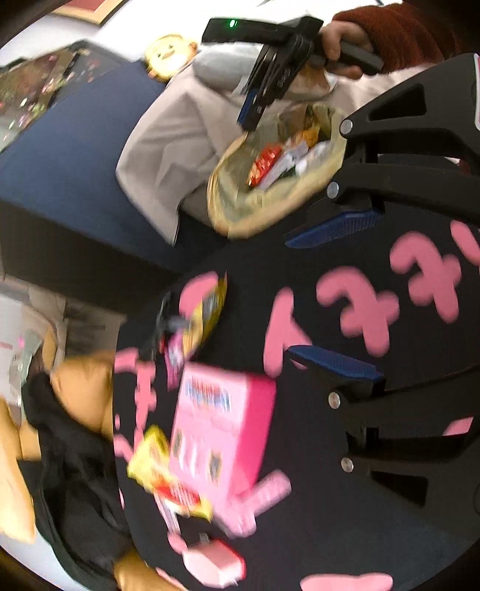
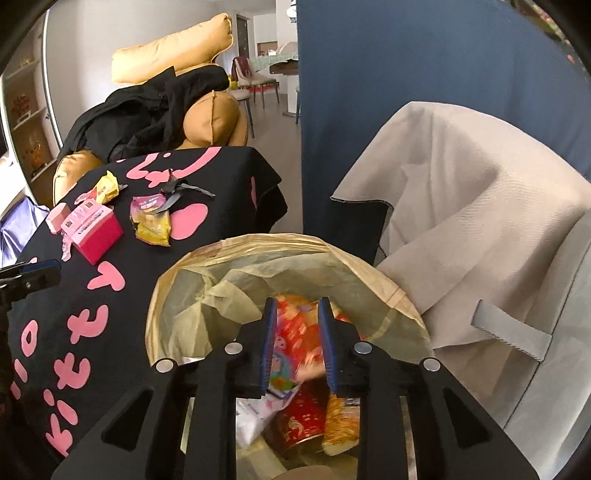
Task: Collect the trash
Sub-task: 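Grasp the yellow nabati wafer pack with the left tool while the right tool grasps the black wrapper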
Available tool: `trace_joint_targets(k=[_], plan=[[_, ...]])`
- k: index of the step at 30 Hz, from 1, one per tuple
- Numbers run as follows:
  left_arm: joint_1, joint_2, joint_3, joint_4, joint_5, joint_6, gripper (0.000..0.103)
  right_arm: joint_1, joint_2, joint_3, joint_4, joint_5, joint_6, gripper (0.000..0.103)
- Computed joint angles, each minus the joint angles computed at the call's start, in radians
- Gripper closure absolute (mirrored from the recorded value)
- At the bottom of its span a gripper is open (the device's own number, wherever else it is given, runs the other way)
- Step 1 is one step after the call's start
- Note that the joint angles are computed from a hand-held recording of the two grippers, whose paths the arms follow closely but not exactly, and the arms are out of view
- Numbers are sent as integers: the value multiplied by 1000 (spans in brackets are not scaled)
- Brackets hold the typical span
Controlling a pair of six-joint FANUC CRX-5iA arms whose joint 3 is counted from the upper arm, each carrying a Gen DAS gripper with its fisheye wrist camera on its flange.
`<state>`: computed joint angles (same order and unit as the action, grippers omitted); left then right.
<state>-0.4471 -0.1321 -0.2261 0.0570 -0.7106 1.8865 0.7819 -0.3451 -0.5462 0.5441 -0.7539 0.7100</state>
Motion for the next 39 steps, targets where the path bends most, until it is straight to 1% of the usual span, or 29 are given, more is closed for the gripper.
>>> trace_joint_targets(k=[1,6,12,16,18,19,21,23,25,26,28,29,31,32,33,34,35,36,39], plan=[[14,-18,-13,-22,-3,24,51,5,2,4,0,1,1,80],[87,-100,-77,-64,-3,93,51,35,32,38,8,21,5,80],[190,-212,-158,-103,4,149,51,76,91,94,11,117,4,80],[277,-270,-221,-53,10,133,51,100,206,212,-92,141,166,79],[312,-293,-242,-39,8,122,51,102,264,271,-137,139,220,77],[327,-302,-251,-31,8,113,51,97,306,316,-169,137,256,74],[350,-319,-267,-12,11,92,50,87,382,375,-154,151,264,68],[376,-336,-292,20,26,52,49,77,440,416,-122,157,251,68],[402,-343,-314,61,38,-4,49,61,506,483,-135,146,288,66],[423,-345,-335,114,49,-73,49,52,536,520,-147,130,314,64],[445,-338,-354,186,61,-173,49,34,592,593,-184,90,375,59],[458,-331,-365,235,69,-241,49,25,607,614,-195,82,395,56],[474,-314,-377,317,86,-350,47,5,633,657,-246,81,470,54],[483,-297,-379,370,92,-419,46,-6,643,679,-291,80,534,54],[487,-282,-375,403,93,-463,46,-12,653,700,-320,66,575,54],[488,-264,-367,429,93,-504,45,-18,672,733,-340,28,610,54],[487,-240,-350,458,90,-557,45,-21,690,762,-349,-9,631,54],[486,-223,-338,475,88,-593,45,-21,695,771,-348,-24,636,54],[478,-165,-280,497,87,-680,45,-23,682,767,-342,-20,620,54]])
